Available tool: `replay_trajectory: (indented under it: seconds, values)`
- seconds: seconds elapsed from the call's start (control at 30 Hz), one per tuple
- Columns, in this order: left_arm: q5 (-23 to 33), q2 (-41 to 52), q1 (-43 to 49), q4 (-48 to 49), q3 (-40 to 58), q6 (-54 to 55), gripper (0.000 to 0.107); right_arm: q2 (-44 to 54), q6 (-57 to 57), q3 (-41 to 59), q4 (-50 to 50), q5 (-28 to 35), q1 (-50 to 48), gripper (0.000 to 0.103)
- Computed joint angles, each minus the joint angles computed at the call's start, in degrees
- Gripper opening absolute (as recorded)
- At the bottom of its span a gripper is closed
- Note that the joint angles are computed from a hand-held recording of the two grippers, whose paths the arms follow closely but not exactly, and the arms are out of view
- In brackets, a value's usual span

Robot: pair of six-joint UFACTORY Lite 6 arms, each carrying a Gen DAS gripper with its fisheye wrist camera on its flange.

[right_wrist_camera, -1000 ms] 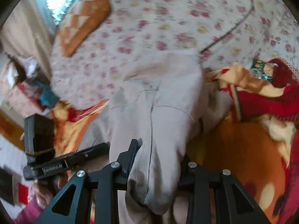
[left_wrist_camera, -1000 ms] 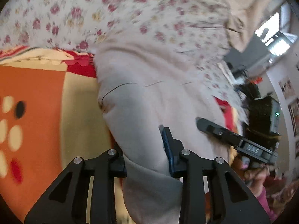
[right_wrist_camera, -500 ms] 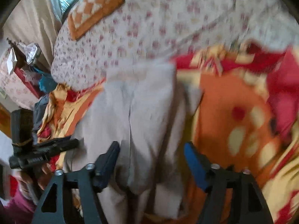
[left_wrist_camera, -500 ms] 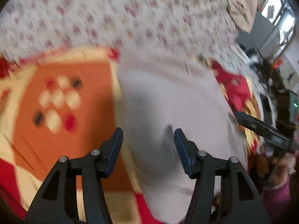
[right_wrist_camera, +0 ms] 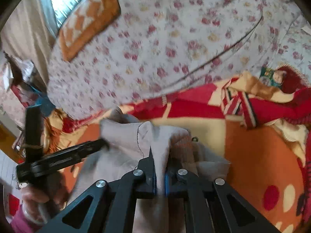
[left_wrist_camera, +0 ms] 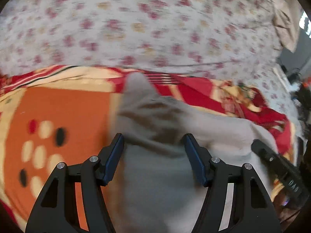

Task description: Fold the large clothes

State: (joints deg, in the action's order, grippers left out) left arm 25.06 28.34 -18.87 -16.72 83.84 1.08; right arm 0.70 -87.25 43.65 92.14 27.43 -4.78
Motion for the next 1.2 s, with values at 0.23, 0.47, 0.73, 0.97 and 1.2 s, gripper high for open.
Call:
replay_trajectory:
  seconds: [0.23,0.47,0.73,0.97,1.2]
  values:
    - [-0.8,10.7,-8.6,21.4,9.9,-18.7,0.069,6.3,-9.1,-1.1,8.8,-6.0,-1.2,0.004]
    - [0.6,-6.9,-2.2,-3.6,-4.8,3.9,0.069,-5.9,15.9,-4.0,-16.1,-8.4,-1.5,0.028]
    - [0.5,-36.8,0.9,1.3,-32.6,6.2,0.069,-40.3,41.5,-21.9,-43.7,6.0,2.0,0.065]
    - [7.5,-61.5,6.2,-5.4,-53.0,13.2,0.069,-53.9,54.9,-33.4,-53.9,0.3,12.1,0.023]
    - [16.6,-90.5,-8.4,14.1,-71.0,-10.8,0.069,-60.5,52.6,-34.6,-50.9,9.1,3.6,0.043]
